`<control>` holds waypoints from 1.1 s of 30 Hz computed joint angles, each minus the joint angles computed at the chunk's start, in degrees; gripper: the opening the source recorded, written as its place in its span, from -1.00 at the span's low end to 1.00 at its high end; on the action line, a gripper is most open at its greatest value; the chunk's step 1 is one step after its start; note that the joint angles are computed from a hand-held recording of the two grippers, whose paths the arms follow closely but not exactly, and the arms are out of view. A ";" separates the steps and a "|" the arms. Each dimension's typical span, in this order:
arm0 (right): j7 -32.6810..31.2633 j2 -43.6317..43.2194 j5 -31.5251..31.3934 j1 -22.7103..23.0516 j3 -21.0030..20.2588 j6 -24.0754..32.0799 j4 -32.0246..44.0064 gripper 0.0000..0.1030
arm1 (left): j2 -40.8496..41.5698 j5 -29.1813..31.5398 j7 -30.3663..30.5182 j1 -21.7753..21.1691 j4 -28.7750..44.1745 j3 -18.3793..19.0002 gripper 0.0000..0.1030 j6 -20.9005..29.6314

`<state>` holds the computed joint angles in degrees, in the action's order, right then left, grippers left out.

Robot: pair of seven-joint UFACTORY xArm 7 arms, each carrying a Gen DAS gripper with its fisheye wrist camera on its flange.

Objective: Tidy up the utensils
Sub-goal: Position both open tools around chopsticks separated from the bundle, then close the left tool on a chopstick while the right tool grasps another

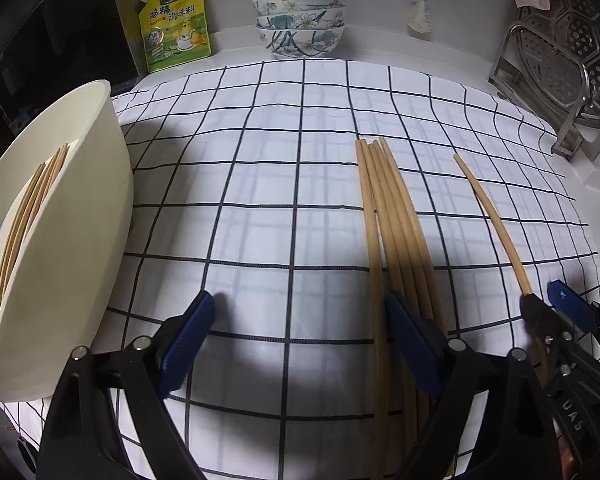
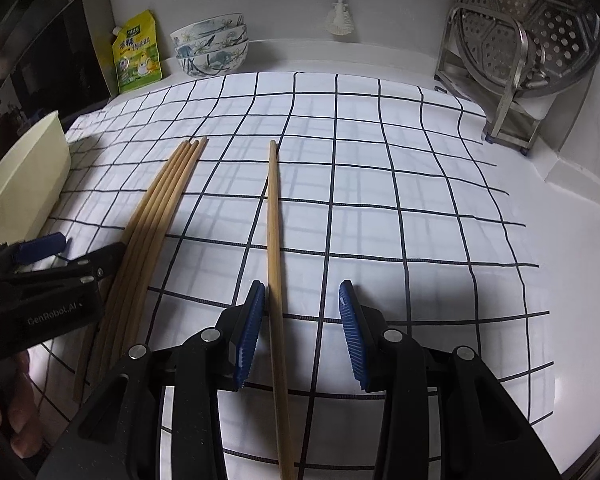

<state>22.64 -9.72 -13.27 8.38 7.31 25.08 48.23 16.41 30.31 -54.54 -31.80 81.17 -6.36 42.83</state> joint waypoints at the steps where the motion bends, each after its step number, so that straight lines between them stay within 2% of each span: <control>1: 0.09 0.03 -0.12 0.01 0.07 -0.10 0.00 -0.32 | -0.08 -0.10 0.21 0.02 -0.12 -0.10 0.45 -0.29; 3: 0.52 0.02 -0.33 -0.10 0.12 -0.49 -0.13 -0.47 | -0.19 -0.10 0.68 -0.10 -0.22 -0.30 0.28 -0.81; 5: 1.17 0.01 -1.04 -0.27 0.30 -0.57 -0.16 -0.73 | -0.19 -0.09 1.17 -0.29 -0.19 -0.48 0.06 -1.34; 7: 1.75 0.05 -2.01 -0.37 0.55 -0.46 -0.10 -0.86 | -0.14 -0.23 1.93 -0.45 -0.12 -0.66 -0.21 -1.86; 8: 1.96 0.09 -2.56 -0.39 0.68 -0.41 -0.03 -0.86 | -0.07 -0.35 2.21 -0.52 0.00 -0.68 -0.29 -1.95; 10: 1.97 0.13 -2.85 -0.29 0.63 -0.66 -0.09 -0.87 | -0.14 -0.96 2.71 -0.51 -0.01 -0.75 -0.78 -2.23; 11: 1.42 0.09 -1.95 -0.04 0.30 -1.11 -0.26 -0.87 | -0.24 -1.51 3.01 -0.37 -0.10 -0.79 -0.86 -2.36; 20: -4.31 -1.10 8.75 1.47 -1.84 -4.03 -1.75 -0.87 | -3.02 -5.20 4.27 1.16 -3.33 -1.19 -0.86 -5.02; 33: -6.19 -2.92 13.03 1.82 -1.63 -5.45 -2.51 -0.87 | -7.43 -6.17 5.11 2.45 -5.97 -2.62 -0.86 -5.99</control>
<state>16.45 -12.63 -0.24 10.21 5.68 19.63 45.73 8.97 24.14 -49.43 -29.35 75.20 -8.98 36.84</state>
